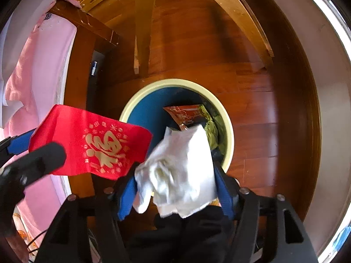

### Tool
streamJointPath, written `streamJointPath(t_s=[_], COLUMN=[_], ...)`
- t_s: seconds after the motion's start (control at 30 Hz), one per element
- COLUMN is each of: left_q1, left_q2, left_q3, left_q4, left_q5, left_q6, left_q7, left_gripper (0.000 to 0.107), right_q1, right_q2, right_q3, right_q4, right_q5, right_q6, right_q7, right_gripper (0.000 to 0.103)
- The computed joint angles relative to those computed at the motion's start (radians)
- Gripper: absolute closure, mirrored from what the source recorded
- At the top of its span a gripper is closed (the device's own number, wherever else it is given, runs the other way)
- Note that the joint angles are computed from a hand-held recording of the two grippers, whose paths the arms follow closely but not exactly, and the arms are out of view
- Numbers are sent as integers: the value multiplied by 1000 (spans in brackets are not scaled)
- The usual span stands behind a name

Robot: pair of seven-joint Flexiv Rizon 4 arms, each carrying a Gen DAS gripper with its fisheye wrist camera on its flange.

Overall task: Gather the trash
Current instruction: 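Move both tools back over the table toward the remaining trash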

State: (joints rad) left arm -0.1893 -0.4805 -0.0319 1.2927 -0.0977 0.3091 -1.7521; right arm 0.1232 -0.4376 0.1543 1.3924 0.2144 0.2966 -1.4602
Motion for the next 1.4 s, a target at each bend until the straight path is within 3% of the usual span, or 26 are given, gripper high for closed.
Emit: streamJointPath(t_s=[0.37, 0.5, 0.8, 1.13, 1.4], left_q1=[-4, -11, -5, 20, 57], left_q2=[15, 29, 91, 165, 151], left_q3=[16, 26, 32, 18, 8], left_q4=[2, -8, -60, -224, -471], left_q5=[33, 70, 107, 107, 61], left_q6=[-13, -42, -173, -325, -413], left_q7=[-38, -68, -149, -177, -157], left_gripper=[30, 30, 30, 30, 30], right_q1=[20, 18, 5, 19, 44], right_q2=[-2, 19, 100, 141, 77], right_q3=[-7, -13, -15, -26, -31], right_q4=[1, 7, -73, -318, -683], right_q5=[-35, -48, -23, 9, 35], right_q6=[35, 25, -135, -361, -510], right_q7=[38, 71, 108, 141, 178], right_gripper=[21, 21, 20, 21, 21])
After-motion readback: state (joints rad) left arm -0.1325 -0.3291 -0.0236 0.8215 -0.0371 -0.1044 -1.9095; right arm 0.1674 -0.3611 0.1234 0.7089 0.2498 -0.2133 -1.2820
